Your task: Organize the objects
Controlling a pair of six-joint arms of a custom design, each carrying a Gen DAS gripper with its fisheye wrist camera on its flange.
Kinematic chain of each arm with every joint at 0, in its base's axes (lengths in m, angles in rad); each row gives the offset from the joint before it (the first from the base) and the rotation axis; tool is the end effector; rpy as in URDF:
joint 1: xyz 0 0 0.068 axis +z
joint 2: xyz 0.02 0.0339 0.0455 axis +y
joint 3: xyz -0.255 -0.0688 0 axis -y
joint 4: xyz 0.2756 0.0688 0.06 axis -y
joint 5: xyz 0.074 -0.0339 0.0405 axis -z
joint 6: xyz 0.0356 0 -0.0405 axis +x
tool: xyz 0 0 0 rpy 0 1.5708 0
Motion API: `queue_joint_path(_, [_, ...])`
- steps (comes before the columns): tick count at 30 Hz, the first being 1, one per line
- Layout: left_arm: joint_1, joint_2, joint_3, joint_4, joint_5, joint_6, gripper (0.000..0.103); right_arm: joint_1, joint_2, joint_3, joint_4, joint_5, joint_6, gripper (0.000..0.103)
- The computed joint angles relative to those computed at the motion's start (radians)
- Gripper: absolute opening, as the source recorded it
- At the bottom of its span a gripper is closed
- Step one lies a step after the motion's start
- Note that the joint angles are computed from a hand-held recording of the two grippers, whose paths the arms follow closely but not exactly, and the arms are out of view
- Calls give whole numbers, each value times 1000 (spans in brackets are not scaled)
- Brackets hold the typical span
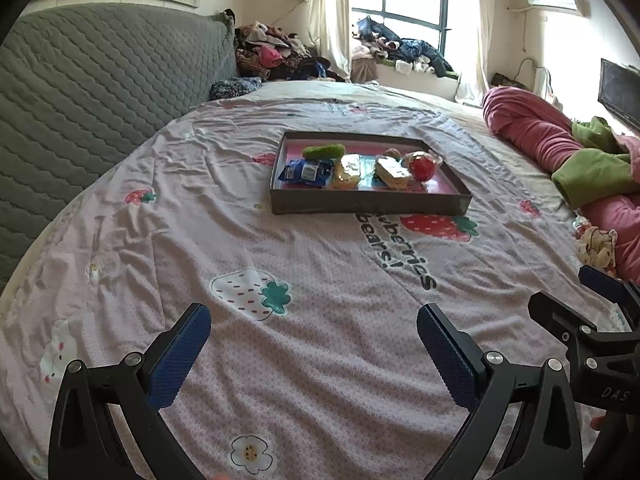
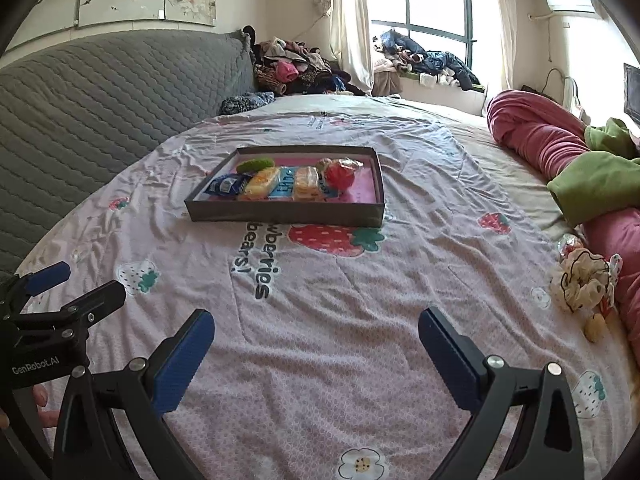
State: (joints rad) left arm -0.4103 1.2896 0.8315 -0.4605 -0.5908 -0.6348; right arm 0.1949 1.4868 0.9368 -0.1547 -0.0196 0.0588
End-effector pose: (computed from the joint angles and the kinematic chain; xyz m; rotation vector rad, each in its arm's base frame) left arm 0.2700 -0.0958 0.2081 -0.4905 2.2484 0.2173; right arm 0.3417 0.0682 0.2037 -0.1653 2.2741 0.1555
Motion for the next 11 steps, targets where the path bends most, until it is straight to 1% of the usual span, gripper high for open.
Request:
queue_joint_path(7, [30,6,-14,17,29,5,102,7,27,9,0,4,-2,103])
queue_joint_path(11, [34,14,-14,22,25,9,102,8,31,9,0,6,-4,103])
